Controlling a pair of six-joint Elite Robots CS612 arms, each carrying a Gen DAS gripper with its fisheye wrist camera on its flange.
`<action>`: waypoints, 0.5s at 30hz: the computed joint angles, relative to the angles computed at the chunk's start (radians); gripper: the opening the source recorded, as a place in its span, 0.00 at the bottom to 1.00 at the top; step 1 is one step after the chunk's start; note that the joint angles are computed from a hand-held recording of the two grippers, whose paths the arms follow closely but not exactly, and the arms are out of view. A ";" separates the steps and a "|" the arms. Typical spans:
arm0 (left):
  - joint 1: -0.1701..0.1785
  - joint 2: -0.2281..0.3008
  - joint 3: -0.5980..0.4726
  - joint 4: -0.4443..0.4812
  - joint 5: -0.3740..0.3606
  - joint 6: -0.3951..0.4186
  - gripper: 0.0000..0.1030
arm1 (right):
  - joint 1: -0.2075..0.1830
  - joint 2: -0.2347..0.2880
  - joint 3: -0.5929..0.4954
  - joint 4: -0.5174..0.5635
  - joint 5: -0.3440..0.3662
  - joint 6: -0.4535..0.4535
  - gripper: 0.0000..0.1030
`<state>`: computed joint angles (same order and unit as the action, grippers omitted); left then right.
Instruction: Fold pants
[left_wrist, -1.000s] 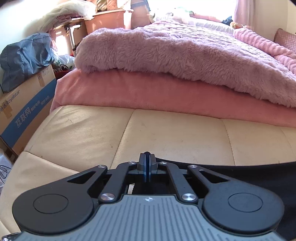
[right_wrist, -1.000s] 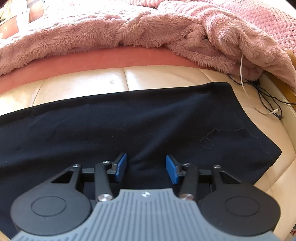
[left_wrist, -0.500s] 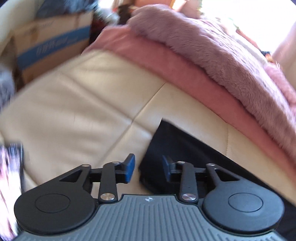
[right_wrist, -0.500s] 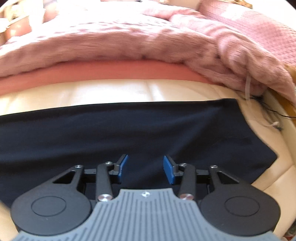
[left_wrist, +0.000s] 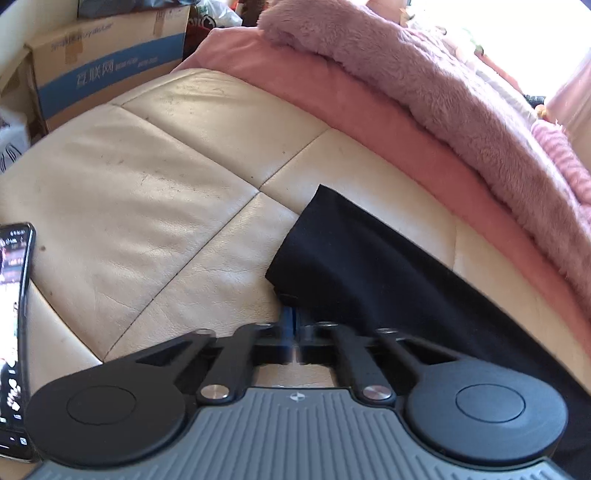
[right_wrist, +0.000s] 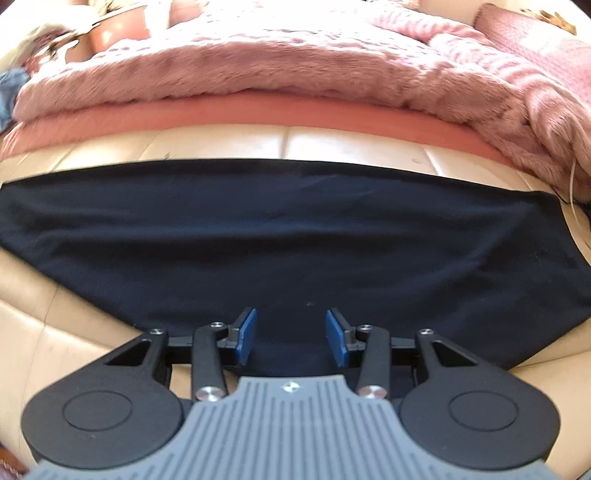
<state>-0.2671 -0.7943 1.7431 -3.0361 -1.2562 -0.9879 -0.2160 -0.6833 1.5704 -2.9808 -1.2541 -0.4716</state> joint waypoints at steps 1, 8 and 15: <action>-0.001 -0.001 0.001 -0.001 0.006 0.001 0.00 | -0.001 -0.006 0.009 0.001 0.002 -0.007 0.38; -0.003 -0.001 0.017 -0.045 0.014 0.008 0.00 | -0.014 -0.060 0.098 -0.023 -0.090 -0.202 0.43; -0.006 -0.009 0.013 -0.033 0.038 0.039 0.00 | 0.013 -0.030 0.090 -0.127 -0.258 -0.328 0.27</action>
